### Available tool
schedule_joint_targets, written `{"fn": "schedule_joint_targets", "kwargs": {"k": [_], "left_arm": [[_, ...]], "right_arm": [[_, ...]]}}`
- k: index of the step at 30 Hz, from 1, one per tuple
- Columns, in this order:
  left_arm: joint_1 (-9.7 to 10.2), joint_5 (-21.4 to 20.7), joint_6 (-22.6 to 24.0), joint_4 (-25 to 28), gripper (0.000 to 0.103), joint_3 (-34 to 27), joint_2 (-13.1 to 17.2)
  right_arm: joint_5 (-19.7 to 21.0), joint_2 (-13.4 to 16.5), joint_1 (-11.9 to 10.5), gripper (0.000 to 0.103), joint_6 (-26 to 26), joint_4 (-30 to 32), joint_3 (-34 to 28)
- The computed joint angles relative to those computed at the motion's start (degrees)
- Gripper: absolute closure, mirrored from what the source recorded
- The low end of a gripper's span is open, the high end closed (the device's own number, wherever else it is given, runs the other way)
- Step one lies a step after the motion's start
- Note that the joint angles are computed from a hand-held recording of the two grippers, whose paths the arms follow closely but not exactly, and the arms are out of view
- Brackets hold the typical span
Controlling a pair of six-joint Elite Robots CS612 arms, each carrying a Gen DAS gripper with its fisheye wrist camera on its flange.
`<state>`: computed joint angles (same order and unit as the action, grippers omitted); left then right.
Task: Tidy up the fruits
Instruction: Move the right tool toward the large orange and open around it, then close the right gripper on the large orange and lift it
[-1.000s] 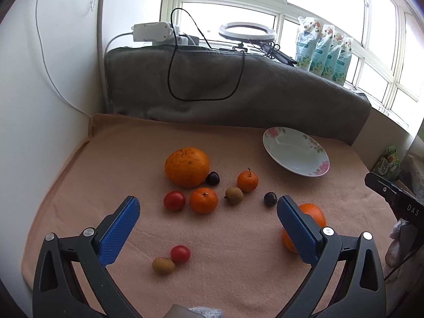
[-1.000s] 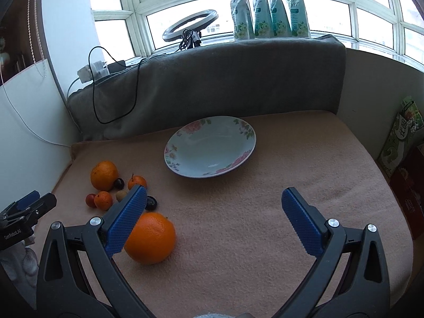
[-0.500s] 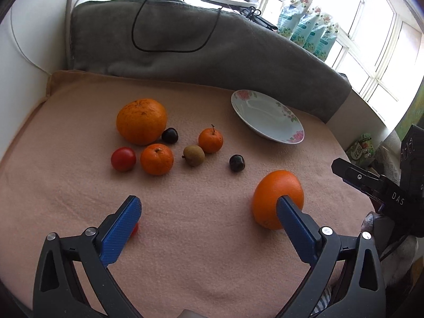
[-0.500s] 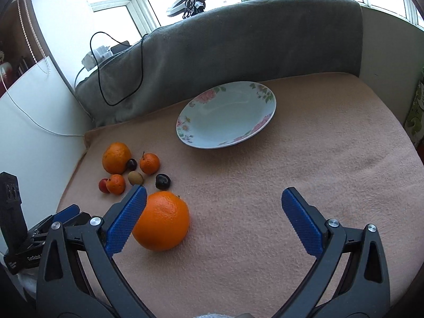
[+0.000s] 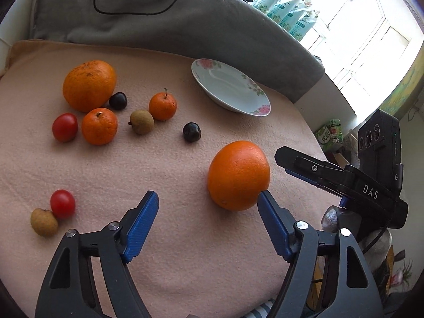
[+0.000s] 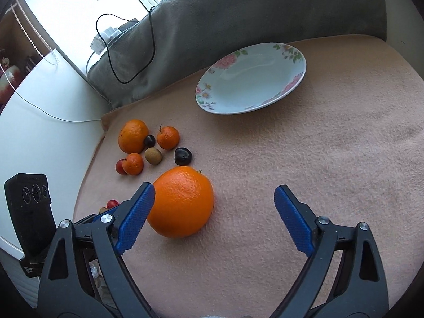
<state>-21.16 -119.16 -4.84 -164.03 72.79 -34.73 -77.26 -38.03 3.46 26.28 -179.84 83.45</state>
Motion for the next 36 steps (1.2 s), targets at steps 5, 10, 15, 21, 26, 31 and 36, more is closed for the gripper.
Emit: {"fn": "schedule_joint_targets", "kwargs": {"k": [5,10,15,21,26,31,36], "left_arm": [[-0.37,-1.4,2.4,1.7,0.031,-0.4,0.2],[-0.49,-2.0,3.1,2.6,0.035,-1.1,0.6],[-0.48,-2.8,3.9,3.4,0.042,-1.7,1.0],[-0.64,-3.0,4.7,4.3,0.045,-2.7,1.5],[-0.72,-3.9,5.0,5.5,0.046,-3.7,2.2],[-0.68,-4.7,4.9,5.7,0.046,-4.5,2.8],[-0.61,-5.6,5.2,5.9,0.049,-5.2,3.2]], "right_arm": [[2.1,0.5,0.2,0.011,-0.9,0.8,-0.7],[3.3,0.8,0.2,0.017,-1.0,1.8,-1.3],[4.5,1.2,0.2,0.018,-1.4,2.4,-1.9],[5.9,1.7,0.1,0.019,-1.9,3.3,-2.7],[8.0,2.3,-0.2,0.019,-0.8,4.1,-3.4],[11.5,3.2,-0.6,0.029,0.0,3.9,-4.4],[11.6,3.5,-0.5,0.030,0.0,4.0,-5.0]]}}
